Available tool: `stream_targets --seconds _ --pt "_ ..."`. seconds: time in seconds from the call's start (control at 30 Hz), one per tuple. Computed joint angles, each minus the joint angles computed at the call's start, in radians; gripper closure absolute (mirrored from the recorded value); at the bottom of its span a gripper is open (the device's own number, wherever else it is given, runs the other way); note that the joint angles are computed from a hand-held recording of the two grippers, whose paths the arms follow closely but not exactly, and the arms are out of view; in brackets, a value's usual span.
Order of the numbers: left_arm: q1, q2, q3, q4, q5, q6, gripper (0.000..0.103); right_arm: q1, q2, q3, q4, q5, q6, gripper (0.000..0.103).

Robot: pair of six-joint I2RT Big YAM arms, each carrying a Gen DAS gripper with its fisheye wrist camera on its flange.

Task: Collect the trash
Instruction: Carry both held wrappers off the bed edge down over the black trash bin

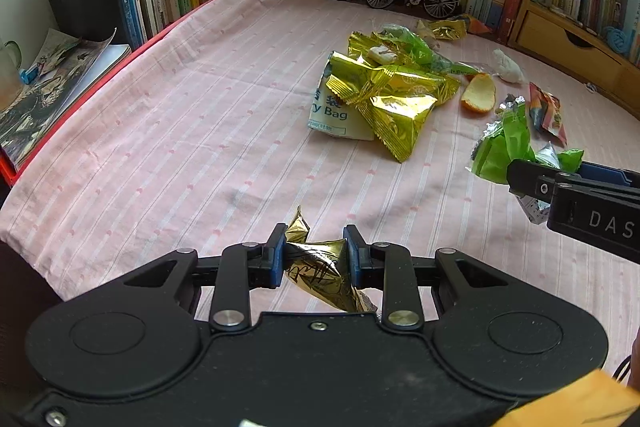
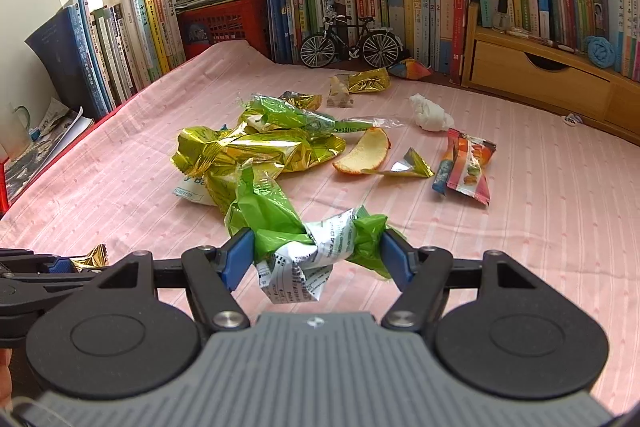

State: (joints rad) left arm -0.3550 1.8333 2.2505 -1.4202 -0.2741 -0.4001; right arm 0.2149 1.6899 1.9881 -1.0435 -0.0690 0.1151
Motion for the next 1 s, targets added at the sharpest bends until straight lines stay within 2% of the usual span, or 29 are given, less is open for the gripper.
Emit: stream_targets --seconds 0.17,0.53,0.73,1.0 --pt "0.01 -0.145 -0.19 0.033 0.042 0.007 0.075 0.05 -0.11 -0.119 0.005 0.053 0.027 0.032" --pt "0.068 -0.434 -0.541 0.046 0.104 0.013 0.075 0.222 -0.307 -0.324 -0.039 0.153 0.067 0.032" --pt "0.083 -0.529 -0.673 0.044 0.126 -0.018 0.075 0.304 -0.365 -0.397 -0.061 0.163 0.094 0.032" --pt "0.047 -0.584 -0.84 0.046 0.113 -0.077 0.075 0.357 -0.438 -0.553 -0.024 0.145 0.057 0.032"
